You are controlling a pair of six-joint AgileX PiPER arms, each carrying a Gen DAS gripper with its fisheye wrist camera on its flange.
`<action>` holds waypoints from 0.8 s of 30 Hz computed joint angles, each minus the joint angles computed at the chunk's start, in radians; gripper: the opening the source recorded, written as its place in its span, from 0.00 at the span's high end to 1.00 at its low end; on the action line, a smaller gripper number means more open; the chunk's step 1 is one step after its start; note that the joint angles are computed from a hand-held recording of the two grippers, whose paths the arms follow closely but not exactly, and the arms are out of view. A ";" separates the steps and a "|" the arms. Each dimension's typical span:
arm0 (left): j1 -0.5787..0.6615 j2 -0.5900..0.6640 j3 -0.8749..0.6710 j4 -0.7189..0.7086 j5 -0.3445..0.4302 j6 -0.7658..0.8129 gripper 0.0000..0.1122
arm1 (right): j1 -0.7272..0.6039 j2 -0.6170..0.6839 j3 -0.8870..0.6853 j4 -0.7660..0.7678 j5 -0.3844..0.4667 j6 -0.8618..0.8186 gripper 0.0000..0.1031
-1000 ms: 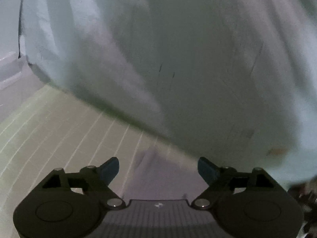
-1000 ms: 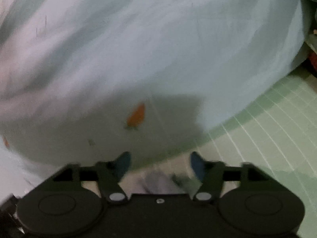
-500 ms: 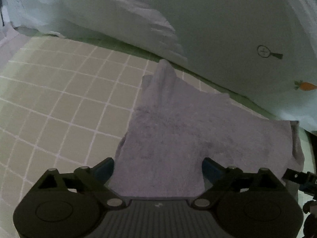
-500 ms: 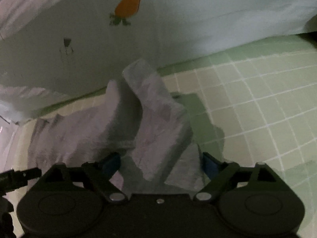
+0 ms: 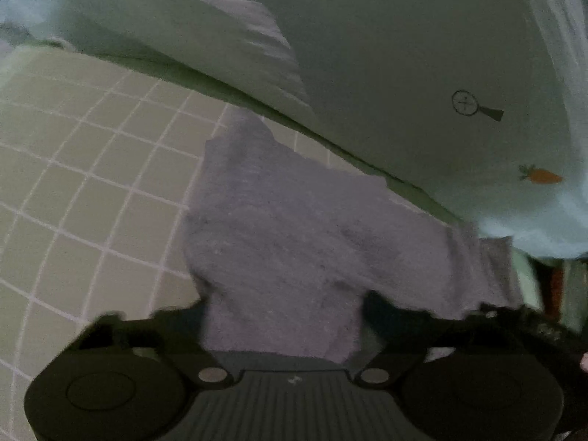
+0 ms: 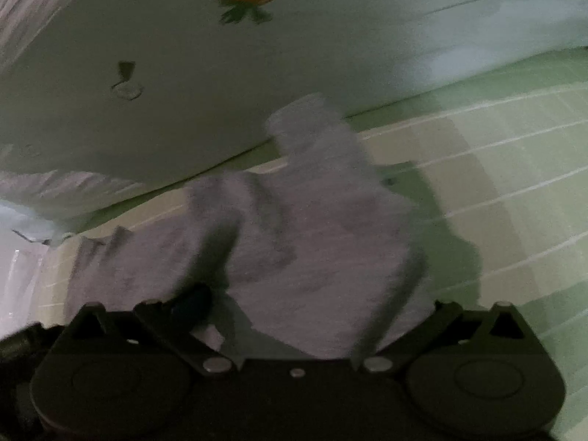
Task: Fold clothes
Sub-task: 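Lift the folded hoodie with both tools and carry it to the clothes stack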
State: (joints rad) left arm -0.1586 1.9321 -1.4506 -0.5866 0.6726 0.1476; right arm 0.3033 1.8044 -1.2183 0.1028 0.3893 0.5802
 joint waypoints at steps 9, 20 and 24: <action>0.018 -0.242 0.236 -0.291 0.009 0.279 0.73 | 0.167 -0.196 0.082 -0.362 0.100 0.338 0.67; -0.133 -0.537 0.494 -0.306 0.047 0.311 0.74 | 0.577 -0.659 0.390 -0.780 0.444 1.072 0.72; -0.220 -0.549 0.497 -0.337 0.071 0.327 0.74 | 0.797 -0.777 0.438 -0.855 0.712 1.297 0.73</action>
State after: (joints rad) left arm -0.3787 1.3831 -0.9534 -0.9239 0.7435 0.4747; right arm 1.1000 1.0274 -0.7802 -0.7520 1.1017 1.8768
